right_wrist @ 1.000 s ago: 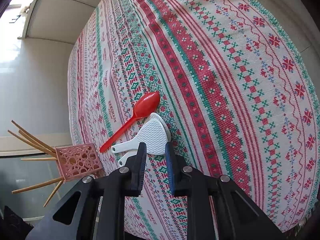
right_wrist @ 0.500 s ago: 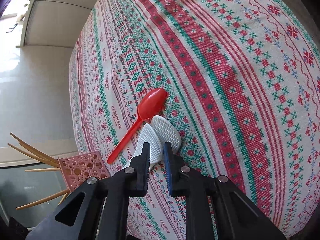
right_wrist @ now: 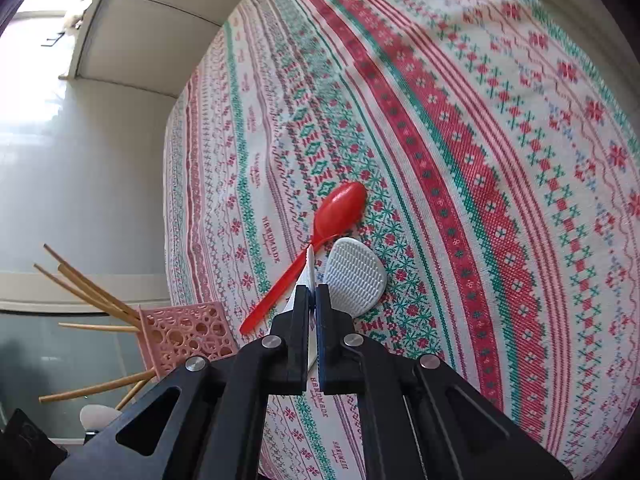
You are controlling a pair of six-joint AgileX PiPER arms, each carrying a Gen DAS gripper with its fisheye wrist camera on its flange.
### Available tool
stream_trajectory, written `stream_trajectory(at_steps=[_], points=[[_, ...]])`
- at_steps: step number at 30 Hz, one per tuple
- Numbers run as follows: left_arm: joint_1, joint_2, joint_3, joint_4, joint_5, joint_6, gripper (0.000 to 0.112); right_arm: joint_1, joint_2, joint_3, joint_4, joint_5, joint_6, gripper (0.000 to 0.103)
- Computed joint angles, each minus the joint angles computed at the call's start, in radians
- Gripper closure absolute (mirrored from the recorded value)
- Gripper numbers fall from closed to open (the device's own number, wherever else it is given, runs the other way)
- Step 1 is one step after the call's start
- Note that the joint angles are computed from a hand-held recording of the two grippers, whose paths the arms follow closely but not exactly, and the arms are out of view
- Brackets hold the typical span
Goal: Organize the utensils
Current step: 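Lift the spoon and paddle and carry both grippers over the pink holder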
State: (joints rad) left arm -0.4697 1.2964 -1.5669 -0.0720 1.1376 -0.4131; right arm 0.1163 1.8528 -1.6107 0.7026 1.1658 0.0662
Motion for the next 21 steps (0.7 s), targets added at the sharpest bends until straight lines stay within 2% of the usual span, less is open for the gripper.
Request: stream_trajectory(at_steps=[6,10,13,21], points=[[0.023,-0.077,-0.003,0.027,-0.066,-0.041,0.110,0.001,-0.148,-0.011,-0.062,0.010,-0.025,0.101],[0.050,-0.129,0.016,0.067,-0.142,-0.076,0.110,0.008,-0.258,-0.008,-0.110,-0.014,-0.037,0.101],[0.077,-0.177,0.071,0.097,-0.245,-0.091,0.110,0.017,-0.304,-0.020,-0.125,-0.027,-0.044,0.101],[0.066,-0.175,0.216,0.349,-0.529,-0.217,0.110,0.041,-0.325,-0.026,-0.143,-0.055,-0.032,0.101]])
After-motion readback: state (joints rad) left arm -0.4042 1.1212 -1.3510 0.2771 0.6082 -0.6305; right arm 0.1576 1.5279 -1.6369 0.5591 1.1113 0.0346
